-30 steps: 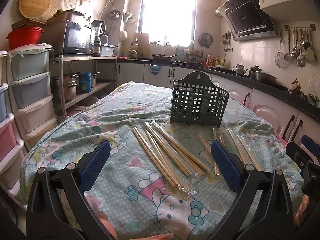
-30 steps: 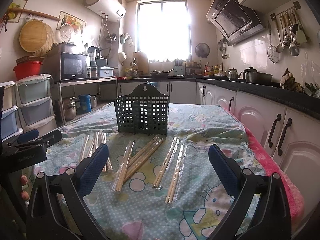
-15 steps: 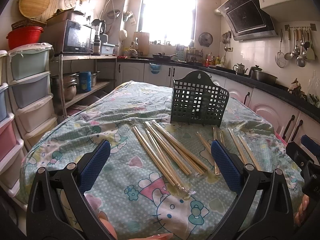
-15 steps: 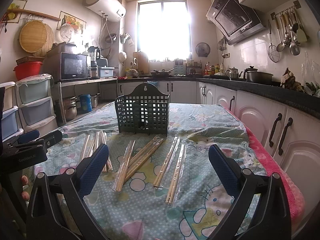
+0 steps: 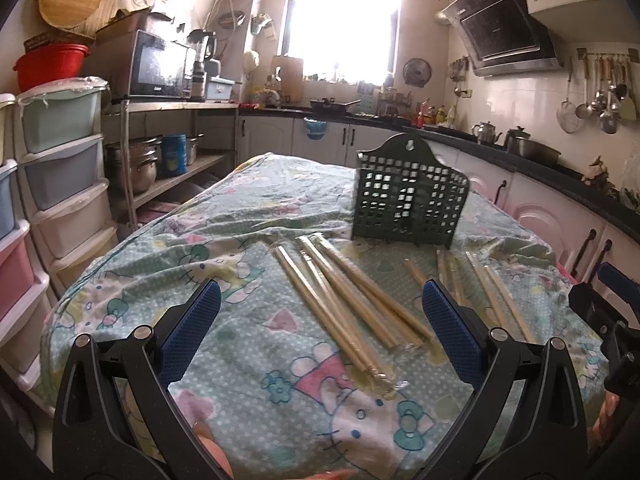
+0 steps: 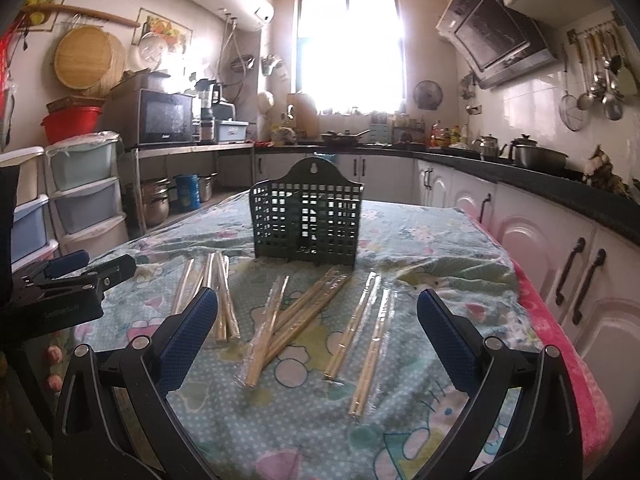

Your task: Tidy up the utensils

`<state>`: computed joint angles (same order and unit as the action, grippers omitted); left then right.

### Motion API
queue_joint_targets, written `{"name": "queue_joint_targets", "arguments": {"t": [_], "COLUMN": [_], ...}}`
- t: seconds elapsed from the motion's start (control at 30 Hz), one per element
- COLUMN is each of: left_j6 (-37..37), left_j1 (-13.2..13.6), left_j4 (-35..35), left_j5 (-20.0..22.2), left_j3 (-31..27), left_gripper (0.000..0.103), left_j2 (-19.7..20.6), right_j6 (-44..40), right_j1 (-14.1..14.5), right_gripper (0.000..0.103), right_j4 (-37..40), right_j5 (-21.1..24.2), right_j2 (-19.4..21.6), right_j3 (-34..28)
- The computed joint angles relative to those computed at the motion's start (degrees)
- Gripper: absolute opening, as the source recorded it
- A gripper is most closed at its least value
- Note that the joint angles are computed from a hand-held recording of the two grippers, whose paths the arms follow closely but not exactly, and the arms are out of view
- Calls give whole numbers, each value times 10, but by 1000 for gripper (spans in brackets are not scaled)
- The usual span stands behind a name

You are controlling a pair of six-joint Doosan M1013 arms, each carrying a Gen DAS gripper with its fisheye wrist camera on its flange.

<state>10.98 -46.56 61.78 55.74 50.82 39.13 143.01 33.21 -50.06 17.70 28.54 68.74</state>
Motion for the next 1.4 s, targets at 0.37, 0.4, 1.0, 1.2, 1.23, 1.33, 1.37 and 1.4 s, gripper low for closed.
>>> {"name": "queue_joint_targets", "arguments": {"t": [0.37, 0.4, 1.0, 1.2, 1.23, 1.33, 1.37, 1.4], "left_j6": [25, 29, 175, 225, 232, 250, 255, 261], "left_j1": [22, 25, 71, 86, 88, 95, 97, 100], "left_j4": [-55, -62, -224, -284, -295, -321, -331, -343], "left_j5": [24, 23, 57, 88, 94, 111, 116, 121], "left_j3": [-8, -10, -150, -213, -224, -251, -259, -270], "left_gripper": [92, 92, 92, 84, 83, 76, 71, 68], "left_j2": [-2, -3, 61, 93, 99, 113, 118, 123], "right_j6": [-322, -342, -483, -507, -508, -521, -523, -527], "right_j1": [-8, -8, -22, -26, -27, -30, -29, -28], "right_gripper": [97, 97, 97, 97, 97, 97, 97, 97], "right_j4": [304, 322, 448, 462, 465, 485, 481, 479], "right_j5": [37, 43, 208, 293, 307, 359, 375, 388], "right_j2": [41, 45, 144, 194, 202, 234, 246, 257], "right_j3": [-82, -91, -284, -380, -396, -459, -483, -505]}}
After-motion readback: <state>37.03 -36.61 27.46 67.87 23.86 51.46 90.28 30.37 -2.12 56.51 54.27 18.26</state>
